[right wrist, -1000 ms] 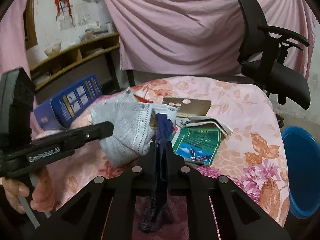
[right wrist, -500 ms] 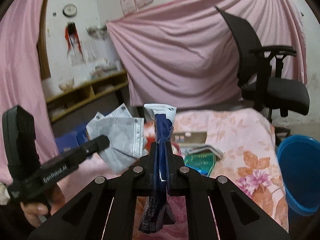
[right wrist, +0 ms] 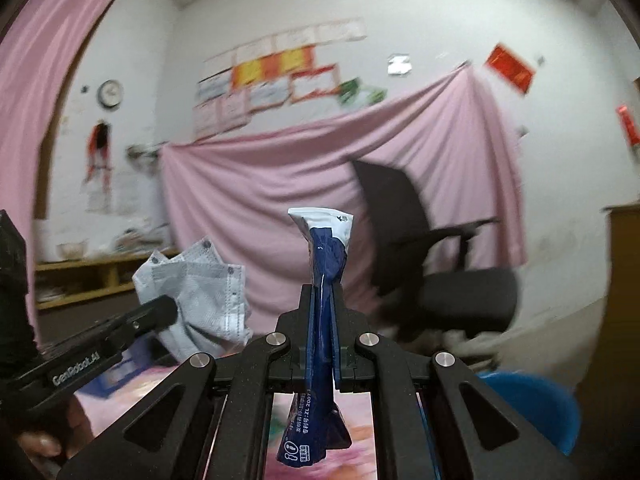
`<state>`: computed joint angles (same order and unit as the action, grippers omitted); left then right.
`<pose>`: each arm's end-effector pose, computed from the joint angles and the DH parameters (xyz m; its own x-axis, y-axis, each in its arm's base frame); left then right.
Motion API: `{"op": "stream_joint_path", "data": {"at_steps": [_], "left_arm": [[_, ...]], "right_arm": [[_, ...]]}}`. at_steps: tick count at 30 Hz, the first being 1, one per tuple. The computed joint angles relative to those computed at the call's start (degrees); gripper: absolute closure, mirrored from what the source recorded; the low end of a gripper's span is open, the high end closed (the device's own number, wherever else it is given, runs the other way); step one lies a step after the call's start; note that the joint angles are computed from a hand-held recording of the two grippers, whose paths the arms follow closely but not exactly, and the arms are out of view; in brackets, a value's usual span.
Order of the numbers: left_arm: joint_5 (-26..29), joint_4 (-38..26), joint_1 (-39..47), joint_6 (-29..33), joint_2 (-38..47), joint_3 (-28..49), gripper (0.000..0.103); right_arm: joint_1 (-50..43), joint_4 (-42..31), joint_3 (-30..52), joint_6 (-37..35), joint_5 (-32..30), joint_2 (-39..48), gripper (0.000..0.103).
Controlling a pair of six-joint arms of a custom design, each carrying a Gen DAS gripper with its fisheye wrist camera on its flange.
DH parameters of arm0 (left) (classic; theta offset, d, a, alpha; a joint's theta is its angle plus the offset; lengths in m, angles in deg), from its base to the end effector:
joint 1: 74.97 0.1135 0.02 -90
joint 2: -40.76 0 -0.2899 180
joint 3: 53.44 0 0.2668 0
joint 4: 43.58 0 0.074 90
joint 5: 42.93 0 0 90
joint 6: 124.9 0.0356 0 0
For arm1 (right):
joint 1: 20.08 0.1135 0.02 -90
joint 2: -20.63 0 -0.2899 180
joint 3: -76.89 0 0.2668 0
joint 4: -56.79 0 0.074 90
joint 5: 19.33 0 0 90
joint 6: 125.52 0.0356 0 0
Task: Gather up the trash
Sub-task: 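Carry the mask and blue packet over the blue bucket and open both tools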
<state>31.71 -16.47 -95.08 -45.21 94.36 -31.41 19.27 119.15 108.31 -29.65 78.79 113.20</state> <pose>0.1754 -0.0542 0.1987 -0.0868 -0.1520 -0.9846 0.0691 0.9850 -0.1582 0.2127 0.1679 0.1717 -0.0368 0.1008 -0.9942 -0.5175 0.8492 0.1052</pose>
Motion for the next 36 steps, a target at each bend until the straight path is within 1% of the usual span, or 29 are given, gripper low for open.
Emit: {"op": "stream_joint_path", "data": {"at_steps": [2, 3, 5, 8, 11, 13, 16, 19, 23, 26, 27, 28, 29, 30, 31, 32, 33, 34, 36], "left_arm": [[-0.14, 3.56, -2.69, -0.17, 8.45, 3.86, 0.100], [-0.83, 3.28, -4.35, -0.67, 11.04, 6.01, 0.100], [1.03, 2.32, -5.03, -2.32, 17.04, 10.62, 0.100], [4.89, -2.87, -5.06, -5.58, 25.01, 18.71, 0.100], [8.08, -11.07, -4.56, -8.65, 32.50, 27.96, 0.100], [9.58, -15.06, -4.25, -10.32, 36.08, 32.35, 0.100], [11.87, -20.82, -3.51, -12.64, 41.06, 38.74, 0.100], [13.94, -23.67, -2.71, -13.94, 42.69, 40.75, 0.100], [13.79, -26.28, -3.24, -14.97, 45.04, 42.77, 0.100], [13.20, -27.48, -3.87, -15.93, 45.74, 43.01, 0.095], [13.39, -27.78, -3.77, -16.40, 45.88, 42.97, 0.090], [13.89, -27.83, -3.47, -16.88, 45.71, 42.74, 0.083], [14.41, -26.88, -3.17, -17.48, 45.65, 41.94, 0.078], [14.83, -25.86, -2.86, -18.03, 45.45, 41.11, 0.072], [14.87, -25.35, -2.64, -18.34, 45.21, 40.63, 0.071], [14.80, -25.17, -2.49, -18.37, 45.05, 40.36, 0.071], [14.58, -25.44, -2.45, -18.32, 44.78, 40.25, 0.071], [14.24, -25.59, -2.47, -18.34, 44.42, 39.99, 0.071], [13.56, -24.99, -2.35, -18.36, 43.13, 38.82, 0.071]], "right_arm": [[-2.88, 2.63, -1.25, -0.35, 1.20, 0.13, 0.098], [-4.69, 3.49, -1.71, 0.00, 1.39, 0.29, 0.098], [-7.84, 3.17, -2.09, 0.80, 1.24, 0.00, 0.098], [-12.89, 0.90, -1.34, 2.68, 0.20, 0.88, 0.098], [-17.40, -3.64, 0.80, 6.78, -2.40, 2.90, 0.098], [-19.93, -7.39, 2.69, 8.64, -3.91, 4.37, 0.097], [-21.86, -11.08, 5.17, 10.43, -5.44, 6.51, 0.097], [-24.09, -14.58, 6.53, 11.55, -8.04, 7.56, 0.097], [-25.52, -17.91, 7.89, 12.21, -10.04, 8.35, 0.096], [-26.21, -22.40, 9.95, 12.32, -11.37, 8.77, 0.096], [-26.31, -23.26, 10.41, 12.31, -11.42, 9.00, 0.095], [-26.48, -23.66, 10.38, 12.32, -11.61, 9.10, 0.095], [-26.75, -24.40, 10.85, 12.43, -11.97, 9.06, 0.094], [-26.71, -24.97, 11.18, 12.64, -11.98, 8.92, 0.092], [-26.82, -24.81, 10.86, 12.71, -12.09, 8.73, 0.091], [-26.81, -25.04, 11.03, 12.71, -12.08, 8.65, 0.087], [-26.74, -25.10, 11.10, 12.71, -12.00, 8.66, 0.079], [-26.82, -24.62, 10.68, 12.66, -12.27, 8.51, 0.076], [-26.36, -24.99, 10.80, 12.58, -12.08, 8.00, 0.075]]}}
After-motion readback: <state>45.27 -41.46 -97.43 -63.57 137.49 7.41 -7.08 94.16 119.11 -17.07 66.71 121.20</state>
